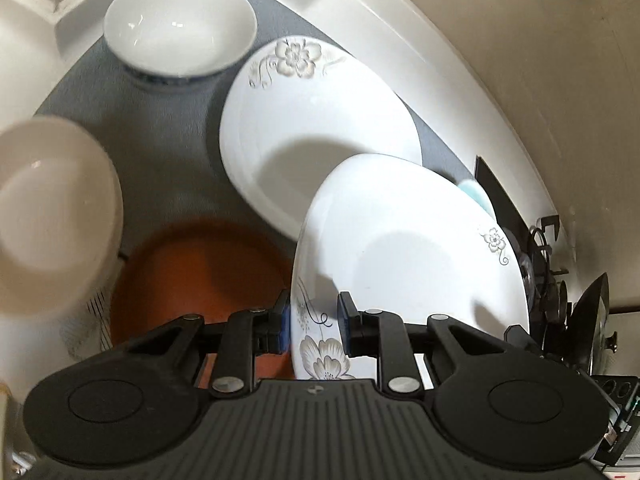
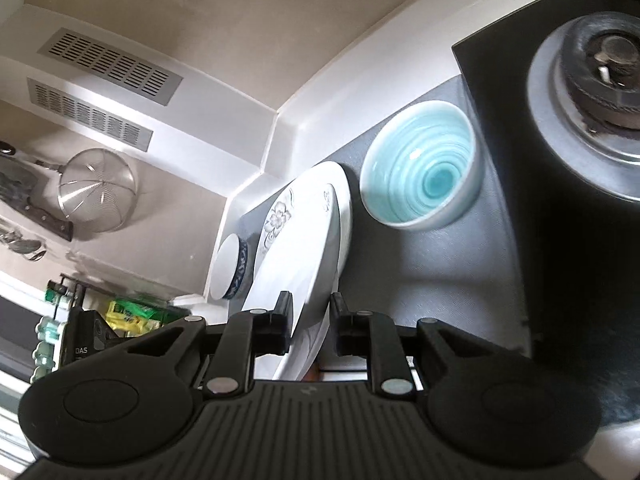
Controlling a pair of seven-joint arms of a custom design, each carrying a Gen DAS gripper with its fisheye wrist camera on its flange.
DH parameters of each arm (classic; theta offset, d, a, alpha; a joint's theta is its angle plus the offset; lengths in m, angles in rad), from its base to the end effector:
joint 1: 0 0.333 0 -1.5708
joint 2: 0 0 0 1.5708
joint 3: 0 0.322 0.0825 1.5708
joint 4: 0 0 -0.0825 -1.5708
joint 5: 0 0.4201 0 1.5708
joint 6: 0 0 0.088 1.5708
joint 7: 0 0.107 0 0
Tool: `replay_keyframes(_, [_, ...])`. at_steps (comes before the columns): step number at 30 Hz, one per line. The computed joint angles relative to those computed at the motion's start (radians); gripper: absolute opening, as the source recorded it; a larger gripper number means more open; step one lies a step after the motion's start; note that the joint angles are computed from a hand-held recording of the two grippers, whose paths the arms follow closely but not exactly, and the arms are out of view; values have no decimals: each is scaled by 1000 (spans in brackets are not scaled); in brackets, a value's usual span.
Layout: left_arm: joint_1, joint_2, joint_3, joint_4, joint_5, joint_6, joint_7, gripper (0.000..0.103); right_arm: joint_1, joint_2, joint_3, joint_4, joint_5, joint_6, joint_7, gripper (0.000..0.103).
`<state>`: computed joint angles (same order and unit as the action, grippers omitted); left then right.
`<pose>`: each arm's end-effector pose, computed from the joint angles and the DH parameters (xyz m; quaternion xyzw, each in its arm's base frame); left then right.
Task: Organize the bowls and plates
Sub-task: 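Lift the white square plate and carry it toward the other white plate, then lower the white plate onto the other white square plate and open grippers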
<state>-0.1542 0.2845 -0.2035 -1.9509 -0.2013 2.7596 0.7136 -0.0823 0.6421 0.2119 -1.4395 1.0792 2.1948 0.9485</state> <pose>0.6427 -0.2227 0.3787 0.8703 -0.4103 0.2697 0.0396 0.7687 0.0987 0.3403 -0.6365 0.5963 0.2107 0.4416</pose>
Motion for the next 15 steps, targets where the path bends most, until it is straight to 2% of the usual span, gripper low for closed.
replay_keyframes(10, [101,62,-22,77,-105,-72,229,24,75,78,28,55,-32,171,105,20])
replay_keyframes(15, [100,98,5,134,-61,-121,290,24,100,111,49,67,-56,255,138,19])
